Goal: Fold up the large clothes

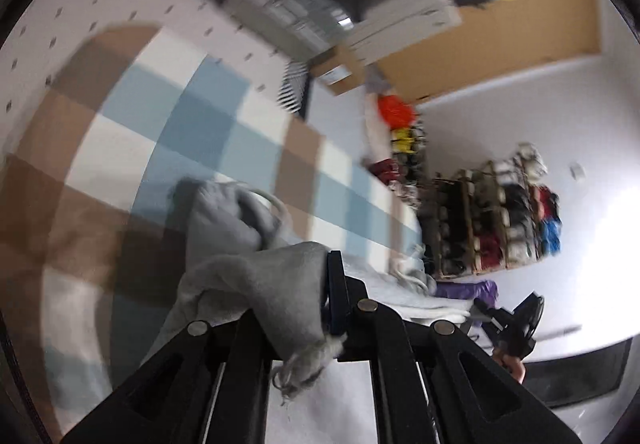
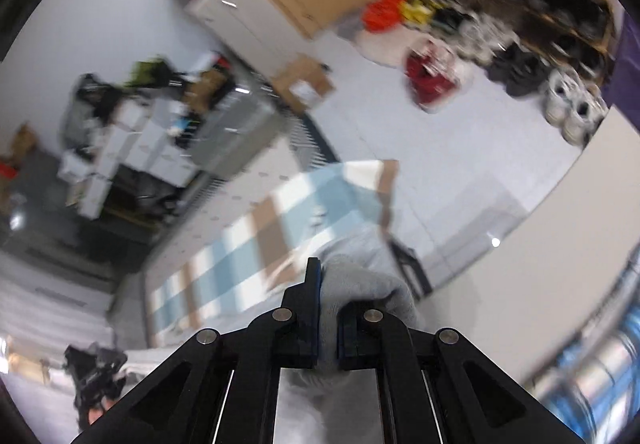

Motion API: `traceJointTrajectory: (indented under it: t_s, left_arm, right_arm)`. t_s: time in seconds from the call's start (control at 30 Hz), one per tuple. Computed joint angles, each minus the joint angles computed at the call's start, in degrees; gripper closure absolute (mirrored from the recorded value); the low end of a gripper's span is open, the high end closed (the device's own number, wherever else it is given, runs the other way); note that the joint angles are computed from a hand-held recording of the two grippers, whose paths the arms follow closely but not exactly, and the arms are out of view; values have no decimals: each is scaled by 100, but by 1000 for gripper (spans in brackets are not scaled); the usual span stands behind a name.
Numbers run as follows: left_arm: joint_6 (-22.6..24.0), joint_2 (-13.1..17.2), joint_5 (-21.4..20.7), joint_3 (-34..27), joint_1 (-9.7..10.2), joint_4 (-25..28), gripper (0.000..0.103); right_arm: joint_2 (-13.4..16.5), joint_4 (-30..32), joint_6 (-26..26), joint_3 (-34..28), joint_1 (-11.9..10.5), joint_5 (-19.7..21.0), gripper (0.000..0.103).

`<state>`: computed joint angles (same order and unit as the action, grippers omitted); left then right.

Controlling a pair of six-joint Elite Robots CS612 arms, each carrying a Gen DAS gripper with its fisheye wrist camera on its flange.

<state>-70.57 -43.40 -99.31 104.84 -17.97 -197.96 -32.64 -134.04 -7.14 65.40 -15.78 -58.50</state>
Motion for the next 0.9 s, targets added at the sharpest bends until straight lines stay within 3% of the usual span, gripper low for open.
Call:
traceJointTrajectory:
  t_s: [0.07, 0.13, 0.2, 0.23, 0.27, 0.3, 0.33, 0.37, 0.43, 0.53, 0.63, 0.7, 0.77, 0.9]
  left_arm:
    - [-462, 184, -373, -133, 126, 102, 102]
    - [-506, 258, -562, -189, 166, 71, 100]
    - [-307, 134, -256, -69, 102, 57, 97]
    - [-269, 85, -140, 44, 66, -195, 93]
    - [-302, 47, -58, 120, 48, -387, 78]
    - [-378, -6, 63, 212, 31, -564, 65]
    - [-482, -62, 198, 261, 44, -601, 31]
    - [-638, -176, 465, 375, 28, -532, 13]
    - [-689, -355, 784, 588, -26, -573, 12]
    - [-505, -557, 753, 786, -145, -560, 12]
    - [-75, -489, 187, 598, -269, -476, 12]
    - [276, -417, -313, 387, -334, -119, 12]
    - [469, -265, -606, 86, -420, 303, 12]
    - [645, 223, -1207, -546, -504, 353, 12]
  right_arm:
    - [279, 377, 395, -396, 45, -169, 95]
    - [433, 411, 735, -527, 55, -185, 89]
    - [410, 237, 566, -528, 90, -490, 87]
    - [349, -53, 446, -439, 71, -476, 74]
    - [270, -499, 412, -317, 45, -545, 52]
    - [176, -1072, 618, -146, 21, -661, 39]
    - [96, -1485, 763, 3, -20, -682, 19]
    - [-14, -1936, 800, 182, -65, -700, 18]
    - [-235, -2403, 485, 523, -82, -702, 17]
    - [-584, -2241, -901, 1005, 30, -666, 12]
    - [-836, -2287, -2219, 1563, 233, -896, 5]
    - [-900, -2105, -3009, 1825, 397, -1084, 5]
    - [-871, -1797, -3343, 1950, 535, -1290, 5]
    - [-655, -1579, -3132, 1936, 689, -1578, 6]
